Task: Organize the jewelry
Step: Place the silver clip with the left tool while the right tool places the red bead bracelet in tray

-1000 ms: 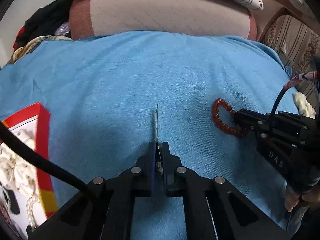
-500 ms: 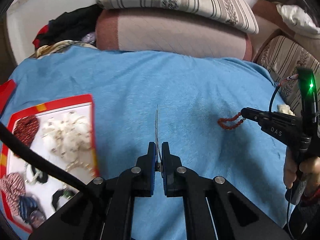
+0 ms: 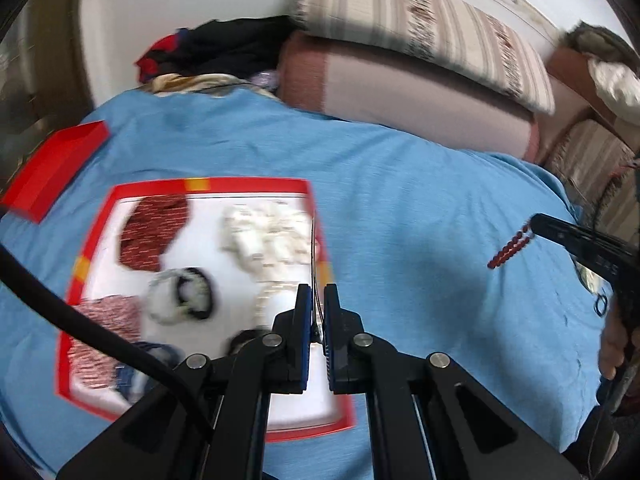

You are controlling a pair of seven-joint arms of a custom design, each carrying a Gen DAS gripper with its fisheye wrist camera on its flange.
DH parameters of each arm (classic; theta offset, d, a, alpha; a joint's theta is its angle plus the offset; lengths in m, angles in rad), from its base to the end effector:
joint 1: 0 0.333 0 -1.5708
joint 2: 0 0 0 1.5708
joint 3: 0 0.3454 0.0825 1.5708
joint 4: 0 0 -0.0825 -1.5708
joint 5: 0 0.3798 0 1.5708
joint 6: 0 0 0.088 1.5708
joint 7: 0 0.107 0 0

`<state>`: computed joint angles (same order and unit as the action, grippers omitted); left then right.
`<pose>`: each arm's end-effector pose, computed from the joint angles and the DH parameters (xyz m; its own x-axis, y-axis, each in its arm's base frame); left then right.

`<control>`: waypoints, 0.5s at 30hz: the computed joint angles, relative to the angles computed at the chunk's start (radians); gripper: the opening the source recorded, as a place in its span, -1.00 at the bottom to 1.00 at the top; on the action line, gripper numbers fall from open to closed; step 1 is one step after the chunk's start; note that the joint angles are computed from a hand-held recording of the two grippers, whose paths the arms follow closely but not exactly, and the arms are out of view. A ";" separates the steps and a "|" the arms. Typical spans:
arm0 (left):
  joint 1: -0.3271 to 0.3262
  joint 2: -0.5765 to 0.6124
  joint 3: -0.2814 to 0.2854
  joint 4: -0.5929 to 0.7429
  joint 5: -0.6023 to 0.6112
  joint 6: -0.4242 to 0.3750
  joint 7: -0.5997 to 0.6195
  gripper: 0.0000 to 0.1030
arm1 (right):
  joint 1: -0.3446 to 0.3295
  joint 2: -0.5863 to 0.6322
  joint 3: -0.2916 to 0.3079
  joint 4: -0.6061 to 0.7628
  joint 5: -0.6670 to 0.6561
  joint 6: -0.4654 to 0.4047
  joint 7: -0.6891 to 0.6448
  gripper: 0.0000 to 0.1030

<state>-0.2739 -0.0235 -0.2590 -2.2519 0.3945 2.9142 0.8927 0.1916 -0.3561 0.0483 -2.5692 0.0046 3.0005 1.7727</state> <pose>0.4686 -0.3049 0.4820 -0.2489 -0.9614 0.1173 -0.7599 0.1188 -0.6390 0.4353 0.1078 0.5107 0.0900 -0.9875 -0.1291 -0.7171 0.0257 -0.6965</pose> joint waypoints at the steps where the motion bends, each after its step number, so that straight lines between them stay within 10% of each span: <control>1: 0.007 -0.014 0.009 -0.012 -0.016 0.000 0.011 -0.90 | 0.020 0.003 0.004 0.011 0.007 0.001 -0.004 -0.85; 15: 0.129 -0.007 0.071 -0.012 -0.084 -0.028 0.084 -0.89 | 0.322 0.228 -0.004 0.219 0.276 0.006 -0.244 -0.84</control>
<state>-0.1452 -0.0301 -0.1875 -2.2635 0.3103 2.8865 0.9771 0.5135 -0.1277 0.0447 -2.3497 0.2807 3.0063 1.5285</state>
